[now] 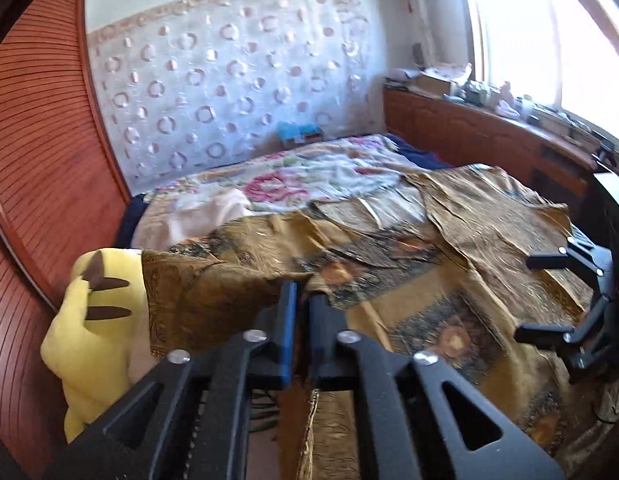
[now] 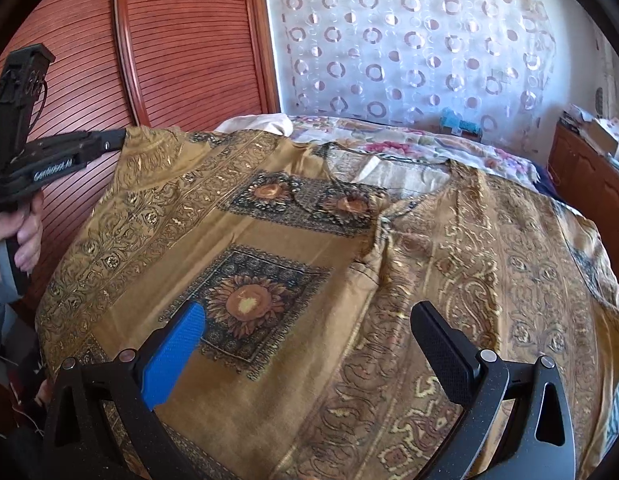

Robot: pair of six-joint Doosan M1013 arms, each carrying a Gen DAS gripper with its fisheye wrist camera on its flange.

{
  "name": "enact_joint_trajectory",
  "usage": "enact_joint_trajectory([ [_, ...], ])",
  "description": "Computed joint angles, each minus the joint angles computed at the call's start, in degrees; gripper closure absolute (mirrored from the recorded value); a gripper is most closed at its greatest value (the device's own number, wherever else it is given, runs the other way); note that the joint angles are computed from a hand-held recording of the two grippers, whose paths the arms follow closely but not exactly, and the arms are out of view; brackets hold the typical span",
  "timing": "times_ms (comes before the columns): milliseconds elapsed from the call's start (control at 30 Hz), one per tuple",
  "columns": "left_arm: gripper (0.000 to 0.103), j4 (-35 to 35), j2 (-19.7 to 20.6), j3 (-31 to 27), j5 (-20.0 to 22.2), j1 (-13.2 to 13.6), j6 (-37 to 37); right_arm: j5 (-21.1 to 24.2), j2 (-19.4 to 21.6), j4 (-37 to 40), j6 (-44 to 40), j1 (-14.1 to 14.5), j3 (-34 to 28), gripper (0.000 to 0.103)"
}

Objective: Fold small clothes

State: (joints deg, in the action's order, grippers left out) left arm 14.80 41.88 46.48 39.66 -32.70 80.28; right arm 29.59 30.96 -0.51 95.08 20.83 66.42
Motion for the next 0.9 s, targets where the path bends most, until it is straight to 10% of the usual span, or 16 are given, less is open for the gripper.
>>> enact_joint_trajectory([
  [67,0.056,1.30,-0.60,0.79,-0.05,-0.22,-1.22,-0.30,-0.31,-0.76,0.64,-0.05,0.41,0.001],
  [433,0.025,5.08,-5.67,8.18,-4.13,1.37,-9.87,0.31,0.14,-0.89,0.21,0.20,-0.45,0.001],
  [900,0.021,10.45,-8.06,13.04,-3.28,2.64,-19.57,3.24,2.85,12.95,-16.81,0.11,-7.36,0.020],
])
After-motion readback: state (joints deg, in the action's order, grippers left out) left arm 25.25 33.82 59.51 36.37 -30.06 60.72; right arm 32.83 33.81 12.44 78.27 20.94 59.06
